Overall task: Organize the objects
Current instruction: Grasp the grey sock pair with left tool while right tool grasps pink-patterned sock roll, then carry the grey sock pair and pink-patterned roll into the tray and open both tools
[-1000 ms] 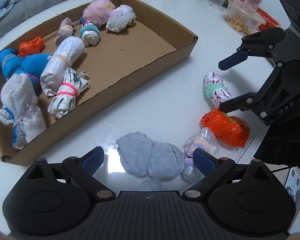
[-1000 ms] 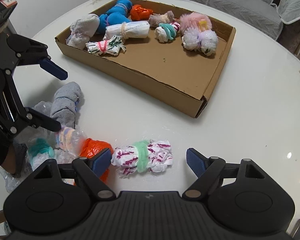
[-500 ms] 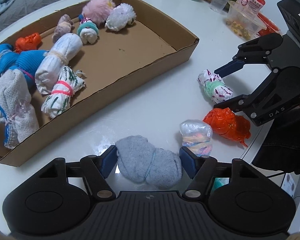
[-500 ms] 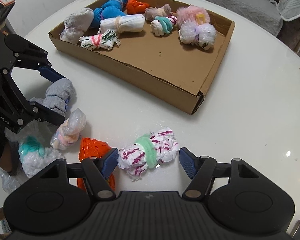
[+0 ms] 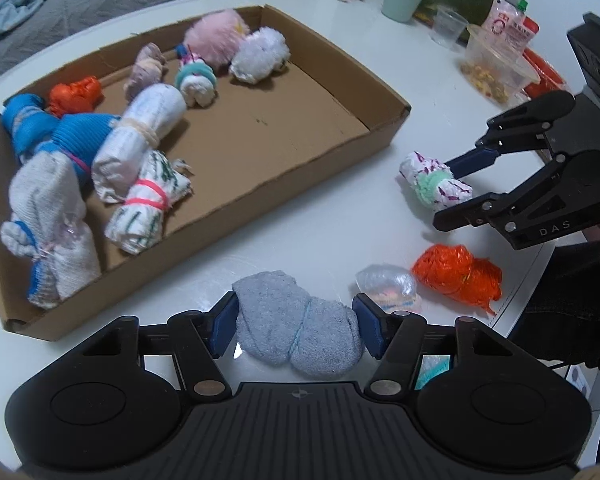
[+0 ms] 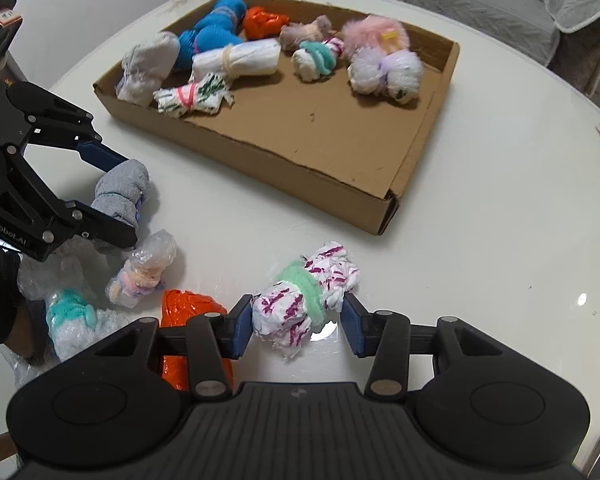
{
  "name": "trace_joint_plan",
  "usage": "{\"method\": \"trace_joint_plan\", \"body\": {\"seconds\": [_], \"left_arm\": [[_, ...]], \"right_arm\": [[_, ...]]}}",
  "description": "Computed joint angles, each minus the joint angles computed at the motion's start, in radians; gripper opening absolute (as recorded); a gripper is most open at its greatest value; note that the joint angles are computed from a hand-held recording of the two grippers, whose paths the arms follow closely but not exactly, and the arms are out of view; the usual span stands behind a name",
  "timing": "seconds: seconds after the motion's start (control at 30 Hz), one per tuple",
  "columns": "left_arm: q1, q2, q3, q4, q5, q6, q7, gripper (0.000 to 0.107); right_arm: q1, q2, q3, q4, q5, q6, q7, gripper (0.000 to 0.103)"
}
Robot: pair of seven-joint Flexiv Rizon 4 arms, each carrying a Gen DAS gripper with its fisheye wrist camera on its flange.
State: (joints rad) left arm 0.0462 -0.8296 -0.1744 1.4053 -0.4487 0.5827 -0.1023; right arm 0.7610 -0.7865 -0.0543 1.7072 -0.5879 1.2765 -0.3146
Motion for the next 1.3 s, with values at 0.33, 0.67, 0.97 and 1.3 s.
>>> {"method": "trace_joint_plan", "body": {"seconds": [0.33, 0.67, 0.97, 1.3], "left_arm": [[0.028, 0.043, -0.035, -0.017, -0.077, -0.032, 0.034, 0.067], [0.01, 0.009, -0.082, -0.169, -0.193, -0.052, 0.036, 0.067], [-0.048, -0.08, -0.082, -0.285, -0.148, -0.049, 0.035, 0.067], [-0.079, -0.161, -0.079, -0.355, -0.094, -0.029, 0.029, 0.066]], "right_arm": [[0.116, 0.092, -0.18, 0.119, -0.147, 0.055, 0.205, 0.043], [0.359, 0.17, -0.71, 0.208, -0.799, 0.226, 0.844, 0.043], [0.164, 0.08, -0.585, 0.003, -0.806, 0.279, 0.699, 0.043], [-0.06, -0.008, -0.281, -0.123, -0.689, 0.203, 0.427, 0.043]]}}
